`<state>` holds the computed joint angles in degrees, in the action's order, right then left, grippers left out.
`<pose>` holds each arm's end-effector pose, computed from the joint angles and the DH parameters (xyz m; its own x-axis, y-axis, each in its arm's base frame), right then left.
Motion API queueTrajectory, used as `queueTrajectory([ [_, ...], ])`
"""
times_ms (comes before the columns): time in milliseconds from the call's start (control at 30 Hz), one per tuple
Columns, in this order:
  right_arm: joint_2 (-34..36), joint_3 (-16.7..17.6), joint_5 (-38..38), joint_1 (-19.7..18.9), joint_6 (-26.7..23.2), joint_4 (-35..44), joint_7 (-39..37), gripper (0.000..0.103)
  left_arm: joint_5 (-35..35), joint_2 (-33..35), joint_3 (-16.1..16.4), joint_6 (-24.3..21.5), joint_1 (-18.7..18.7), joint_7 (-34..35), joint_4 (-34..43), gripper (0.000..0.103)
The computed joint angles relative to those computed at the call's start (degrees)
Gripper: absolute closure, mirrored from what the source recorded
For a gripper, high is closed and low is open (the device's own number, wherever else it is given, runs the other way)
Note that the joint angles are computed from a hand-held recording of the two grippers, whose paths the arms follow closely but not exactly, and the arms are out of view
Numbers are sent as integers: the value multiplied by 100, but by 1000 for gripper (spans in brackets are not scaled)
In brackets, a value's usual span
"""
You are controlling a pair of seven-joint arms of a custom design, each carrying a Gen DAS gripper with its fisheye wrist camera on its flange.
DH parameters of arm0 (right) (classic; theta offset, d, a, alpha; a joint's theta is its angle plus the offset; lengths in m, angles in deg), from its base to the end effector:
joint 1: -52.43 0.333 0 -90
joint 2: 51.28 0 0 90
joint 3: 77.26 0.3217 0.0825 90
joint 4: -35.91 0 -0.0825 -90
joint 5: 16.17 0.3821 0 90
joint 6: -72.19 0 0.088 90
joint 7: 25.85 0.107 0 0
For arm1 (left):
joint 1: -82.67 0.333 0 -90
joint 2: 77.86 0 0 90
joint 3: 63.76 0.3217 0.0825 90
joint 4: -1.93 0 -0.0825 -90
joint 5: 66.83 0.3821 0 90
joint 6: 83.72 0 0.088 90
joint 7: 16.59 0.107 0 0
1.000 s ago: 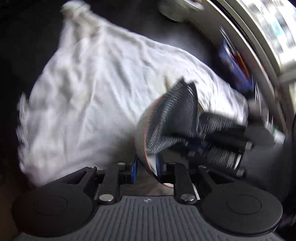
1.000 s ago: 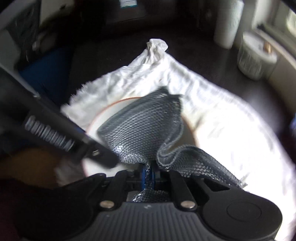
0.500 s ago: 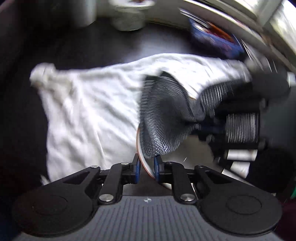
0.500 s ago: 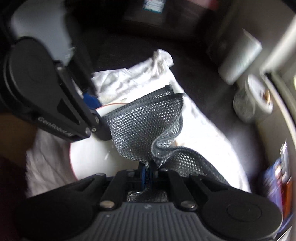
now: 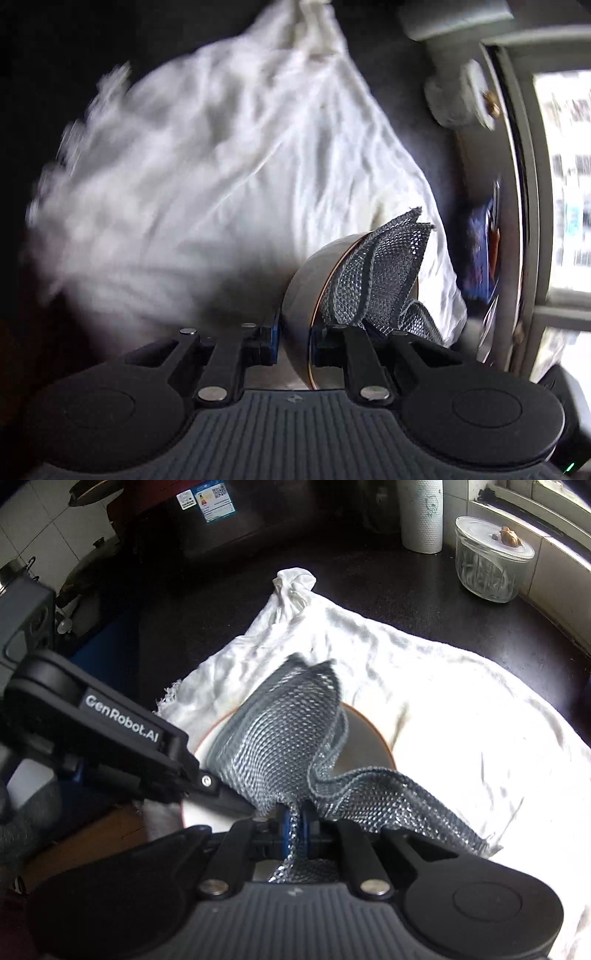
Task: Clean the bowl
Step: 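Tilt the bowl with the left tool while the right tool wipes the pad around inside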
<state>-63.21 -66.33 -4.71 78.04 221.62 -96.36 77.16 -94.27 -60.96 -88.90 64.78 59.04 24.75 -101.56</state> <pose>0.4138 0.3065 0.4901 0.3120 -0.9203 -0.2360 -0.8818 -0.1880 -0.4325 0.4663 -0.4785 0.4556 0.3521 -0.7131 0.6063 -0.9307 -0.3354 0.1460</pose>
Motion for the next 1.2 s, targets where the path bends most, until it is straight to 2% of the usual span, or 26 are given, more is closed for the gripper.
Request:
queueTrajectory([
  [100, 28, -13, -32, 5, -42, 28, -111, 95, -303, 10, -120, -51, 79, 263, -34, 88],
  [133, 30, 30, -248, -33, -104, 49, -116, 96, -83, 79, -103, -243, 52, 520, 118, 88],
  [267, 45, 238, -1396, -175, -259, 94, -94, 99, 1742, 561, 120, -1402, -344, 1951, 1254, 83],
  [367, 82, 372, -2411, -288, -357, 155, -21, 100, 2703, 811, 239, -1783, -623, 2946, 1809, 83],
  [433, 109, 360, -2784, -303, -358, 173, -64, 100, 3238, 890, 309, -1691, -761, 3652, 1948, 84],
  [567, 188, 340, -3494, -367, -419, 226, -29, 101, 2771, 1203, 212, -1376, -563, 4205, 2314, 90],
  [633, 203, 311, -3693, -373, -428, 243, -18, 101, 2920, 1350, 311, -1205, -657, 4330, 2488, 93],
  [733, 262, 288, -3919, -399, -414, 287, 175, 101, 3065, 1558, 480, -1246, -817, 4062, 2773, 93],
  [833, 320, 173, -3394, -330, -511, 363, 376, 101, 2676, 1332, 480, -1356, -745, 3192, 2458, 93],
  [900, 329, 62, -2767, -263, -508, 344, 357, 101, 2257, 1091, 451, -1209, -644, 2325, 2011, 94],
  [1000, 333, 13, -2286, -236, -440, 296, 460, 99, 1738, 864, 352, -900, -485, 1398, 1536, 93],
  [1100, 303, 6, -2035, -251, -364, 255, 598, 99, 1325, 728, 227, -709, -320, 900, 1244, 92],
  [1200, 183, -68, -1392, -215, -231, 138, 620, 97, 865, 576, 96, -429, -172, 510, 899, 89],
])
